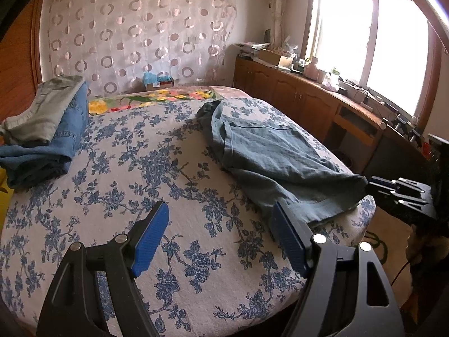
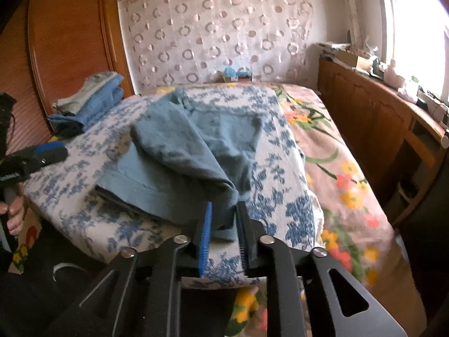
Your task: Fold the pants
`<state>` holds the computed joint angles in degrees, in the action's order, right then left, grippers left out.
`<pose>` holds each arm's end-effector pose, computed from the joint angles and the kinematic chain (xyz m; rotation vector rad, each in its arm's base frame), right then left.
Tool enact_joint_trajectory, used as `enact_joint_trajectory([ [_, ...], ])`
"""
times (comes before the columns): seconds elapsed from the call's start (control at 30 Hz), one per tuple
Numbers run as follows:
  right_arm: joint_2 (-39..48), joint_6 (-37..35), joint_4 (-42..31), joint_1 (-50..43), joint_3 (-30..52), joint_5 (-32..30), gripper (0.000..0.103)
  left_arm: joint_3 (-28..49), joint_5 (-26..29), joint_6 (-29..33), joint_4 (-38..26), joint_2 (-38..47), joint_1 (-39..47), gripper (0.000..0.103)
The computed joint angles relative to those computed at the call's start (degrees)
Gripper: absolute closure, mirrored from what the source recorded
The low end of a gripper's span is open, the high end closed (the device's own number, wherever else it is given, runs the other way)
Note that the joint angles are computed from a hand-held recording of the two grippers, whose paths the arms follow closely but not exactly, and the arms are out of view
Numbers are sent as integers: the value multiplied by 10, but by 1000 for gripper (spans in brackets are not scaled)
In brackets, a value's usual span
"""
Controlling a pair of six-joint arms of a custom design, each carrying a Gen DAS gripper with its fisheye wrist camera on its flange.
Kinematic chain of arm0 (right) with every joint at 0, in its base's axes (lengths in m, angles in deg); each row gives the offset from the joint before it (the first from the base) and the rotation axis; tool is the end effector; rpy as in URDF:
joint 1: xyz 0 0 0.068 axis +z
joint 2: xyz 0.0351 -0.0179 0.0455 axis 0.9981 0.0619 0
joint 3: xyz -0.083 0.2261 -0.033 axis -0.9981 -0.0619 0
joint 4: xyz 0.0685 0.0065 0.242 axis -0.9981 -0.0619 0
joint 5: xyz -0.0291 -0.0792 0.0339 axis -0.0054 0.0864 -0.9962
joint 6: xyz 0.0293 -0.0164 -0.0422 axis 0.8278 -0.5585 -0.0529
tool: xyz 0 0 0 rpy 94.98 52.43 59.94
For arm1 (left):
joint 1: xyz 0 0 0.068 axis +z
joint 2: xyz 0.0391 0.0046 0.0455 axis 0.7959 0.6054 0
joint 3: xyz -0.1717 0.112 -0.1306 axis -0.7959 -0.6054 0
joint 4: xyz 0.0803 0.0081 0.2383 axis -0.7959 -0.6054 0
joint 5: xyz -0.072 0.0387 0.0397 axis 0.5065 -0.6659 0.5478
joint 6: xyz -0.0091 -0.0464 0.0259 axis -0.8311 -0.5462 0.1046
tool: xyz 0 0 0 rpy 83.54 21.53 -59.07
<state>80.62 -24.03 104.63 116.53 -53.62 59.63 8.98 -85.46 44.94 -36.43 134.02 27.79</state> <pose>0.1882 0.1037 0.1065 -0.3174 2.1568 0.2568 0.2883 -0.1323 0.1040 0.2654 2.2368 -0.2798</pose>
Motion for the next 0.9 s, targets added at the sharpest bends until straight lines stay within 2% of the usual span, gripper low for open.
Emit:
enact_joint_trajectory([
  [0.1, -24, -4, 22, 3, -25, -1, 65, -3, 0, 0, -1, -7, 1, 26],
  [0.23, -27, -5, 24, 15, -18, -1, 64, -5, -1, -1, -2, -14, 5, 26],
  [0.47, 65, -18, 72, 26, 29, -16, 63, -6, -4, 5, -3, -20, 7, 26],
  [0.7, 156, -39, 64, 6, 129, -69, 63, 23, 3, 24, -14, -6, 14, 26],
  [0.9, 271, -56, 39, 1, 238, -106, 63, 51, 2, 42, -24, 22, 22, 26],
])
